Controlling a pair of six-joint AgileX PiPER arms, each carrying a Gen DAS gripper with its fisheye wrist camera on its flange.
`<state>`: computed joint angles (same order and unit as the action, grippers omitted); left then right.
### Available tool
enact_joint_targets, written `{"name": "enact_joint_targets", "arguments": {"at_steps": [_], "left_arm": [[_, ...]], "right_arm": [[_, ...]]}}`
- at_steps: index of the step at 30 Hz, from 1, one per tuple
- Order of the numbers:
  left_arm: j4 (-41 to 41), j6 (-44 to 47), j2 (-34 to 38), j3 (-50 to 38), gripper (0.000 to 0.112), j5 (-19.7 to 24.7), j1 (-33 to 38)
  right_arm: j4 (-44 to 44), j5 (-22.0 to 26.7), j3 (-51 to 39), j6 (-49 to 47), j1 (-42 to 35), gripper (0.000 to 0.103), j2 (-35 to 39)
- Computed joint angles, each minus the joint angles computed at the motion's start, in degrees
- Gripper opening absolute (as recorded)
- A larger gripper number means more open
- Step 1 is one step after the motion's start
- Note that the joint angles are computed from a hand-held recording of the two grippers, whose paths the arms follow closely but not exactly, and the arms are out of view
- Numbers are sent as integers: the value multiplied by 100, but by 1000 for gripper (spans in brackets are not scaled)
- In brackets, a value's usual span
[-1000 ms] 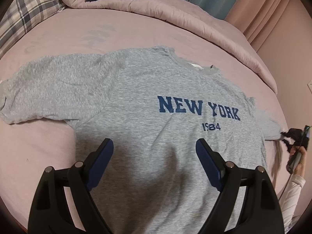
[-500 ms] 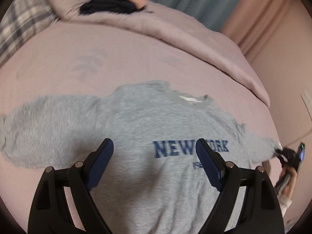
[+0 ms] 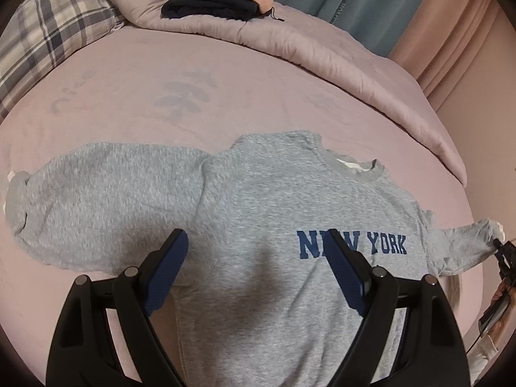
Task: Fold small clothes
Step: 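Lift the sleeve with the right gripper and carry it across the chest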
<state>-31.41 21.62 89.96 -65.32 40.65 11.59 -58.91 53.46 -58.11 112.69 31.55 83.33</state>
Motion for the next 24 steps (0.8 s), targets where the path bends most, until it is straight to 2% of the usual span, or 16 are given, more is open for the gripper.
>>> {"name": "enact_joint_targets", "arguments": {"at_steps": [5, 13, 21, 24], "left_arm": [[30, 51, -53, 45, 85, -19, -45], [-8, 86, -109, 63, 85, 7, -24], [-9, 141, -201, 77, 85, 20, -35], [-37, 186, -210, 69, 85, 53, -37]], "right_arm": [[-186, 159, 83, -8, 490, 24, -241], [-526, 488, -289, -247, 1140, 24, -95], [-571, 371, -578, -563, 1298, 24, 179], [-512, 172, -772, -761, 1369, 24, 296]]}}
